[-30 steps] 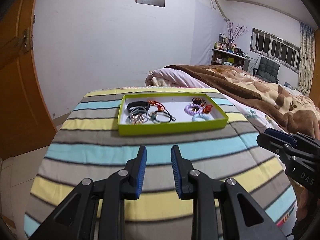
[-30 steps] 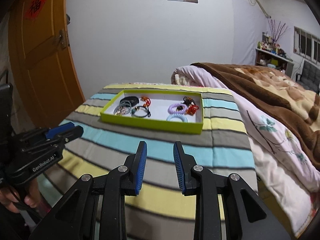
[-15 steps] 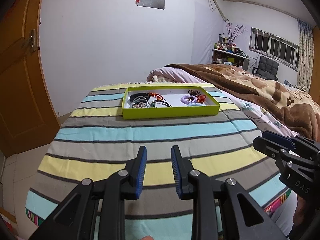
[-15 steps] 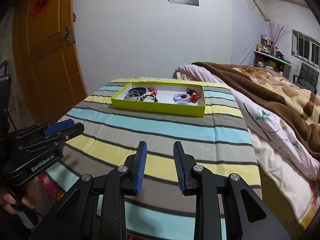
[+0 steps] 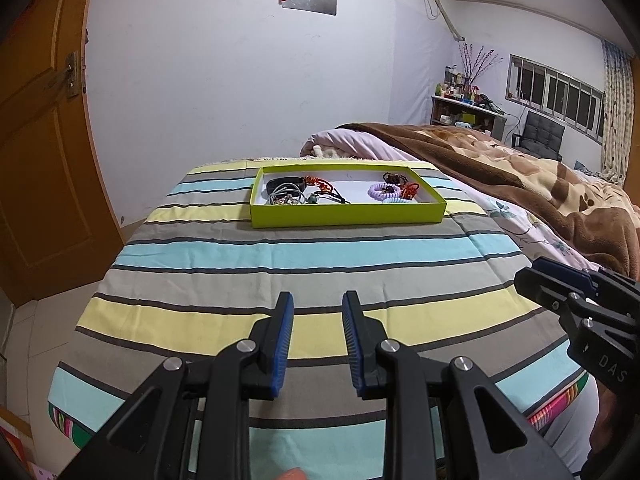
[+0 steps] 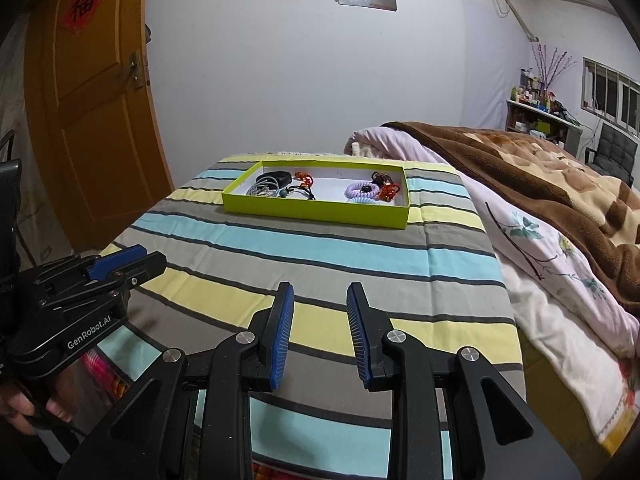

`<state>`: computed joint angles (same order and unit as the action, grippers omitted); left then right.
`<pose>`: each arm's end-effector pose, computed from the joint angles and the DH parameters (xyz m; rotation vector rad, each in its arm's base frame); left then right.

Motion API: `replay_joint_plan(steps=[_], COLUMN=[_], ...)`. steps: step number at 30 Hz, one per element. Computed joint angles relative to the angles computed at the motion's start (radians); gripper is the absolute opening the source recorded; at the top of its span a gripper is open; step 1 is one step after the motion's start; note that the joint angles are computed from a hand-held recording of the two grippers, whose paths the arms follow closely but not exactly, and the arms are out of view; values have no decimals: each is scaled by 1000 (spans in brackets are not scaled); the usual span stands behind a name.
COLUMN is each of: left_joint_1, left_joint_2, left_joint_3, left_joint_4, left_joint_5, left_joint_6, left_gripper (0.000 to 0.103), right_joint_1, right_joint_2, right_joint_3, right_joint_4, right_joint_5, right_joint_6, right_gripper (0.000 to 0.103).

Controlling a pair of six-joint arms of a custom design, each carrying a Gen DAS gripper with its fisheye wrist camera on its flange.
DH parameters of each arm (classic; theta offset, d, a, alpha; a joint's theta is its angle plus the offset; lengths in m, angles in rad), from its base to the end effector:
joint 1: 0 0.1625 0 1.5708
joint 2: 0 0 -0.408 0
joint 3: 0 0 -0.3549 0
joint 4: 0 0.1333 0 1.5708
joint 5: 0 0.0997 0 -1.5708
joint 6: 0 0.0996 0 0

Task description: Organize jewelry

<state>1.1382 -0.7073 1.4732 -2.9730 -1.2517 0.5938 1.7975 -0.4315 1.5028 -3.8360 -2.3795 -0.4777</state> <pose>-0.1450 -0.7066 0.1648 1.1817 2.3836 -0.8377 0.2038 -0.6111 0.0890 0.1392 -2.0101 1.2010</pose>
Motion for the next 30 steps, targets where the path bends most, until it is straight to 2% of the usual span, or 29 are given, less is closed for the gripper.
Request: replay_joint_plan(steps=[30], left_joint_1=[-1], left_joint_2=[-1], left_joint_3=[0], left_joint_4=[5], left_joint_5=[7], left_joint_6=[-6], left_gripper=[26], right_joint_1=[-4], right_joint_2=[-8], right_joint_3=[5], right_joint_4=[25], right_joint_5=[-2], right_joint_6=[18], right_gripper=[28])
